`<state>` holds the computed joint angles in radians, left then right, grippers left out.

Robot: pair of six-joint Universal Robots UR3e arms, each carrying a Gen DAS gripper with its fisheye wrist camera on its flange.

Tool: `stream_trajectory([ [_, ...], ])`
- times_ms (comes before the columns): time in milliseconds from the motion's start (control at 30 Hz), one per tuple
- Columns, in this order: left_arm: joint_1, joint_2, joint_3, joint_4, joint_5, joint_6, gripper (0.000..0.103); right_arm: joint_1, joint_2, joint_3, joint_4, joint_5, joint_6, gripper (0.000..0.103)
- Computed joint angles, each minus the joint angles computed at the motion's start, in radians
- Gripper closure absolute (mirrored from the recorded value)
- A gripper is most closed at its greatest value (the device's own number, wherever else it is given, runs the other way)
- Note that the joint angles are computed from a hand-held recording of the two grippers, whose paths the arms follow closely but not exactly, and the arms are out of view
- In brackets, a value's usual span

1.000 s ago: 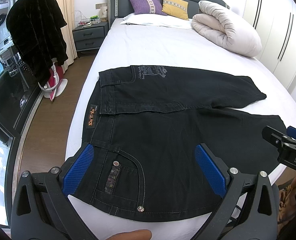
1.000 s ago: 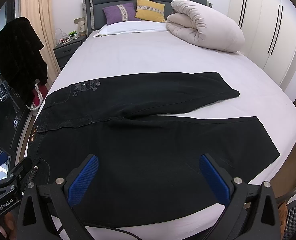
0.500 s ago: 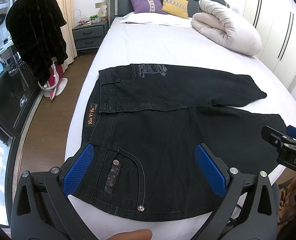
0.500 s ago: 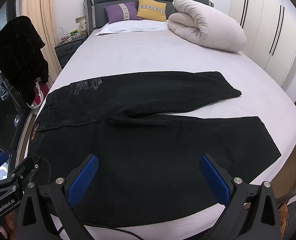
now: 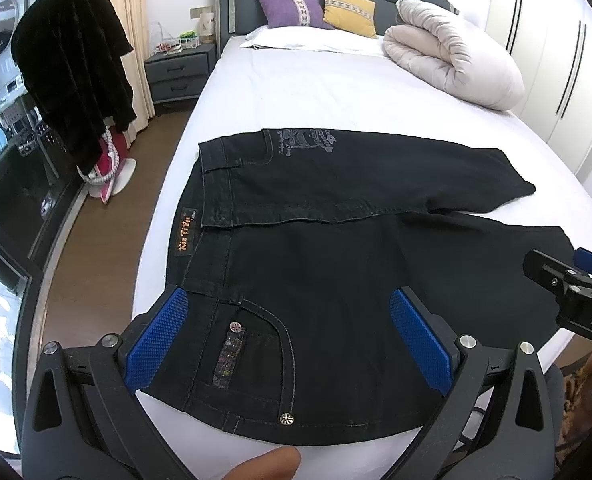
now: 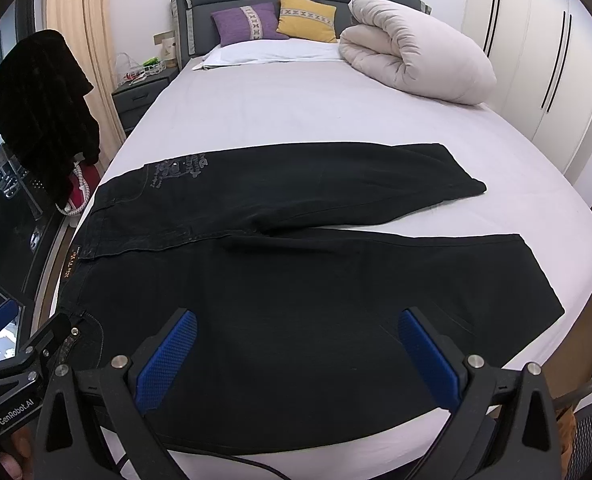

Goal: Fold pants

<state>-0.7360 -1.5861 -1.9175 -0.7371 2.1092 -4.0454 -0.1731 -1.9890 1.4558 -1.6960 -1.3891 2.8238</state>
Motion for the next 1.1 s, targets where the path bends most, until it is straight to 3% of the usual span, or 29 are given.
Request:
stream_trajectory([
  [167,0.06,0.046,-0.071,0.093,-0.083,0.055,0.0,0.017,0.024,-0.009,-0.009,-0.007,0.004,0.0],
  [333,0.194,0.119,-0.241,0.341,-0.273,0.157,0.0,0.032,0.05,-0.014,-0.028,-0.002,0.01,0.0],
  [467,0.223,0.095,-0.273,0.437,-0.255,0.186,0.0,0.025,0.074,-0.015,-0.053,0.035,-0.004,0.0],
  [633,0.358,0.083,-0.189,0.286,-0.374,0.311,0.0,-0.019,0.146,-0.062,-0.026,0.179,-0.08,0.0],
  [733,0.504,0.065,-0.177,0.348,-0.465,0.451,0.0,-0.039,0.246,-0.147,0.026,0.266,-0.161,0.0],
  [833,0.663,-0.036,-0.071,0.372,-0.596,0.656,0.0,-0.056,0.338,-0.225,0.059,0.333,-0.241,0.0],
  [967,0.825,-0.311,0.282,0.194,-0.789,0.911,0.0,-0.041,0.485,-0.371,0.117,0.353,-0.343,0.009],
  [1100,0.858,-0.598,0.7,-0.026,-0.787,1.055,0.0,-0.038,0.592,-0.488,0.195,0.377,-0.454,0.013],
])
